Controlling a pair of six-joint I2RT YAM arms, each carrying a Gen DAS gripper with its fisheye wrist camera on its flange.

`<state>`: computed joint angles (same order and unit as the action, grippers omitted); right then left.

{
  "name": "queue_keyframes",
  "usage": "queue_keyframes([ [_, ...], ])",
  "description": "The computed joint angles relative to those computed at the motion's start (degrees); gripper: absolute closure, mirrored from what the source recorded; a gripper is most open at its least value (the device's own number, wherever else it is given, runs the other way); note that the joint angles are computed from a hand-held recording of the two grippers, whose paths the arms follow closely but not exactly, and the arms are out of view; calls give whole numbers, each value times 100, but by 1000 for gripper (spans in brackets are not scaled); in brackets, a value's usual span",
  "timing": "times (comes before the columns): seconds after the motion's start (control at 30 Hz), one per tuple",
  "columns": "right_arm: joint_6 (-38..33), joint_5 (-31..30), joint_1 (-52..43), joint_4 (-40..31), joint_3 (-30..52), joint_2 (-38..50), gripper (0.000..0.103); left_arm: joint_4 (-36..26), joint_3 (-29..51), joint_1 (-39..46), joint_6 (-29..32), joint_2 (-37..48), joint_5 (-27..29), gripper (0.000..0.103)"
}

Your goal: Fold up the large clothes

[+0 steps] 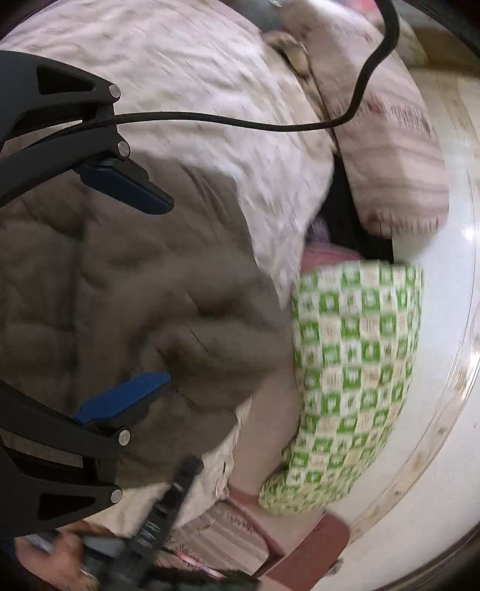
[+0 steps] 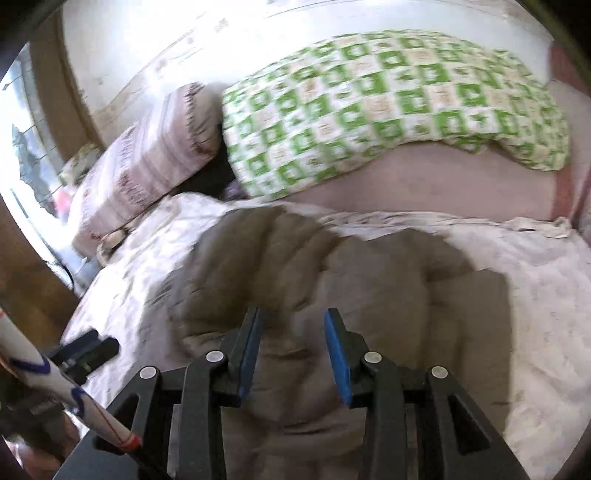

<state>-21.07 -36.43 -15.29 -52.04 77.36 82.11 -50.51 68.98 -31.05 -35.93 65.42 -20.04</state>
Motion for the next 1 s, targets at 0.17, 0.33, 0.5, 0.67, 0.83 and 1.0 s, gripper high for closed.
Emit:
queue_keyframes([
  [0.17, 72, 346, 194, 362, -231, 375, 65, 279, 242, 209, 264, 1214, 241, 17],
  [0.33, -160, 630, 193, 876, -813, 767, 65, 1298, -1104, 516, -7, 1120, 511, 7],
  [0.5, -49, 616, 190, 943, -845, 923, 64, 1100, -983, 282, -56, 1124, 248, 7],
  [0.67, -388, 127, -169, 409, -1005, -66, 61, 623, -995, -413, -393, 213, -467, 13],
  [0.83, -460, 62, -132, 385, -1596, -577, 57, 480, -974, -633, -635, 555, -421, 13],
  [1.0, -120, 448, 180, 816, -1943, -152, 56, 410, -948, -457, -681, 1147, -219, 10],
])
